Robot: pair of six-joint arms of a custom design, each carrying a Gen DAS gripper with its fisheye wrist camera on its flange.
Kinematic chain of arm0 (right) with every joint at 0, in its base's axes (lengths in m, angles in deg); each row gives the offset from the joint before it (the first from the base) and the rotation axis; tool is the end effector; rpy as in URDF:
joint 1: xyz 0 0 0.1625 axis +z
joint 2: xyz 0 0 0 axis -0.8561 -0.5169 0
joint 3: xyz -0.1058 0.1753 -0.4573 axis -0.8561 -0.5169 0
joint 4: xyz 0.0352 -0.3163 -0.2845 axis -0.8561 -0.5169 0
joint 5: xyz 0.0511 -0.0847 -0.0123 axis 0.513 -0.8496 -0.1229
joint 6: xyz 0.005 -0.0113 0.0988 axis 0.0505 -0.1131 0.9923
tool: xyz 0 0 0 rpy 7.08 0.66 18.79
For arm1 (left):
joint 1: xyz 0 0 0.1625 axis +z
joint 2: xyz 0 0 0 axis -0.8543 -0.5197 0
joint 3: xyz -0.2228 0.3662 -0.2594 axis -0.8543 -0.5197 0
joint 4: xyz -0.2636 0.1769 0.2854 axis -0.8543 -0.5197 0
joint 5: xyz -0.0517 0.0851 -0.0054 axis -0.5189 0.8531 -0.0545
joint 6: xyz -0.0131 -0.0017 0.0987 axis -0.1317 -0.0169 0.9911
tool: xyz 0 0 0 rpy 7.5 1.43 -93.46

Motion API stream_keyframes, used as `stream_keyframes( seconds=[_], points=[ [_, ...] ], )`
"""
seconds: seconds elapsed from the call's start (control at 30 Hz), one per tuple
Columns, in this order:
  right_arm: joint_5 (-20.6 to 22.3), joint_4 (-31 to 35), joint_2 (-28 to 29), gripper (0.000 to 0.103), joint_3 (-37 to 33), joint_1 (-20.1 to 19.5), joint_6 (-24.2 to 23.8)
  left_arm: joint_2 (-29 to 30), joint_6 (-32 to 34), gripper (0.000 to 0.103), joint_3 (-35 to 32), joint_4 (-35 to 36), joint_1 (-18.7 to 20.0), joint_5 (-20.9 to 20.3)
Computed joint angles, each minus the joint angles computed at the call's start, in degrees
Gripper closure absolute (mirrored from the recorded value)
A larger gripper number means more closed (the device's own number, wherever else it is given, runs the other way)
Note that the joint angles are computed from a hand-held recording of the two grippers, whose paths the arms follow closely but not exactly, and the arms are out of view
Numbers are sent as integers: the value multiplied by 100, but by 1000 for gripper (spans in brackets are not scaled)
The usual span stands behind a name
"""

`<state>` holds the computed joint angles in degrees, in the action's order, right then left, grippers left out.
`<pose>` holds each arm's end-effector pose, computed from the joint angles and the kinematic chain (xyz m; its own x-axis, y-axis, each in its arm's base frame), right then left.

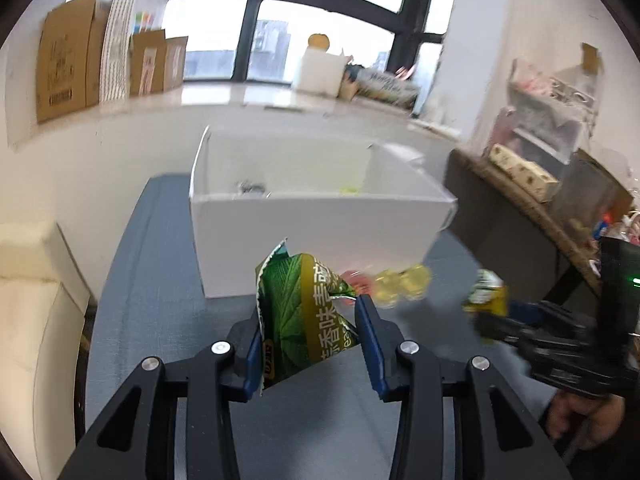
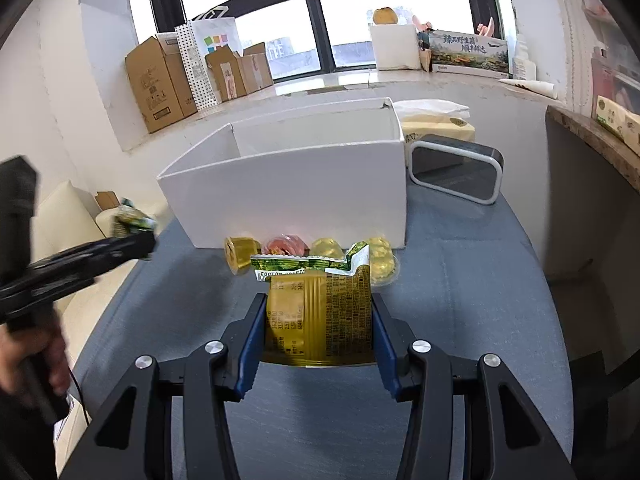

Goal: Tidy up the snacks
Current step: 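Carry both bags into the white box and open both tools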

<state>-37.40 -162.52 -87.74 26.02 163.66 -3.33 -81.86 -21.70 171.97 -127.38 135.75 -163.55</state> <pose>0.2512 -0.6612 -0.0124 -0.8192 0.0720 0.5689 -0.3952 0.6480 -0.6511 -0.0198 -0.7547 0.2361 -0.7197 0.5515 -0.4218 0.6934 0.6029 -0.3947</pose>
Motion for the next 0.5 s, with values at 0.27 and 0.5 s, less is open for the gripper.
stream_keyframes(
  seconds=[0.27, 0.5],
  points=[
    [156, 106, 17, 51, -368, 105, -311, -37, 0, 57, -175, -91, -156, -37],
    [333, 645, -10, 50, -1168, 88, -755, 611, -107, 57, -1426, 395, -300, 49]
  ],
)
